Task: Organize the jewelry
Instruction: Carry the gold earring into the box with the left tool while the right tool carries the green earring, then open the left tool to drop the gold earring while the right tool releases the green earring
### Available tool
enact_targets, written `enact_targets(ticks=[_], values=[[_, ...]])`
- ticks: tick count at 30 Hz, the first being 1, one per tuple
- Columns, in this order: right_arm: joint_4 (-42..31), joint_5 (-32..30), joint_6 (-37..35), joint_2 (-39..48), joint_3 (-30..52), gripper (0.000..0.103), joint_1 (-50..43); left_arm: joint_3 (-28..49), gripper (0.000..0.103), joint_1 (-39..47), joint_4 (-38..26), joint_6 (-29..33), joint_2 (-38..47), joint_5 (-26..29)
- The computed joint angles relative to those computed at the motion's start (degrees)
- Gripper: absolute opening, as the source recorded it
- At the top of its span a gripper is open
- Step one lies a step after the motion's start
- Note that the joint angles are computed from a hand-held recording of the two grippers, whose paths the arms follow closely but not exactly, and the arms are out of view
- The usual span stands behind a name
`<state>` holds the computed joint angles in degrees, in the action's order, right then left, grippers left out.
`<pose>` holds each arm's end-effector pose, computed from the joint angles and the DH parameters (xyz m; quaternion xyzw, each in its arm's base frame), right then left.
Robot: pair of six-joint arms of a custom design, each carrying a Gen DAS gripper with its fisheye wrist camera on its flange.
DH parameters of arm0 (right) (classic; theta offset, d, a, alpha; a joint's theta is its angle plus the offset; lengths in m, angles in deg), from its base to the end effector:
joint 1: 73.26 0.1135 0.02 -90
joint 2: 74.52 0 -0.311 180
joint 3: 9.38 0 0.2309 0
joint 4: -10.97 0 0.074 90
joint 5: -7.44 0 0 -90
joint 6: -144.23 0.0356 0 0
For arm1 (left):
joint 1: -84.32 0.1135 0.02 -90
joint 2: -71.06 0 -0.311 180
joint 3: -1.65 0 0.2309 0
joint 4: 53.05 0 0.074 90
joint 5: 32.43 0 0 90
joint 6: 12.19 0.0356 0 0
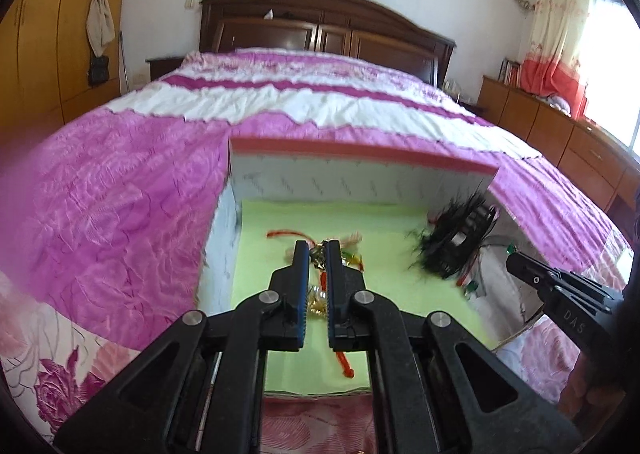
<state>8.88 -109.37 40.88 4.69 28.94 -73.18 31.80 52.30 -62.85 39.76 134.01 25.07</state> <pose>0.2137 0.0164 0.1957 -0.1961 0.8751 0.1663 0.4100 0.1367 -0.0629 0.1950 -0.1586 0.8719 -0.0117 0.4631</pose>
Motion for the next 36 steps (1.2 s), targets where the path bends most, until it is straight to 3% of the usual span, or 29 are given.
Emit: enact_targets(ticks=[9,12,15,19,22,29,36], values=[[-0.49,2.66,0.4,1.36,0.45,0.004,1.33,0.77,0.0,4.84,-1.44,-0.81,2.57,7.49],[-0.97,2.69,0.88,1.73,0.94,0.005,1.22,1.96,0.005,6.16,-3.69,-0.72,3.23,10.59],[-2.06,2.23,0.75,1.24,1.24,0.014,1.04,2.66,0.012,6.4,-5.42,-1.63,3.31,12.43],[-3.83,-0.16,0.02,-0.08,1.24,0.031,0.46,3.81,0.019,4.62,-8.48,-2.94,1.54,11.75],[-4.33,-1.55,0.32,-1.79,0.71,0.037,-0.29,4.93,0.019,3.92,-11.33,-2.81,-0.94,11.58],[-9.09,-6.22,1.35,-6.56,1.55,0.042,-4.2,8.81,0.02,-0.71,-22.86,-5.28,-9.22,10.07],[-18.32,-9.2,-0.61,-13.56,3.11,0.044,-6.35,11.66,0.02,-6.09,-34.25,-9.67,-16.37,7.82]])
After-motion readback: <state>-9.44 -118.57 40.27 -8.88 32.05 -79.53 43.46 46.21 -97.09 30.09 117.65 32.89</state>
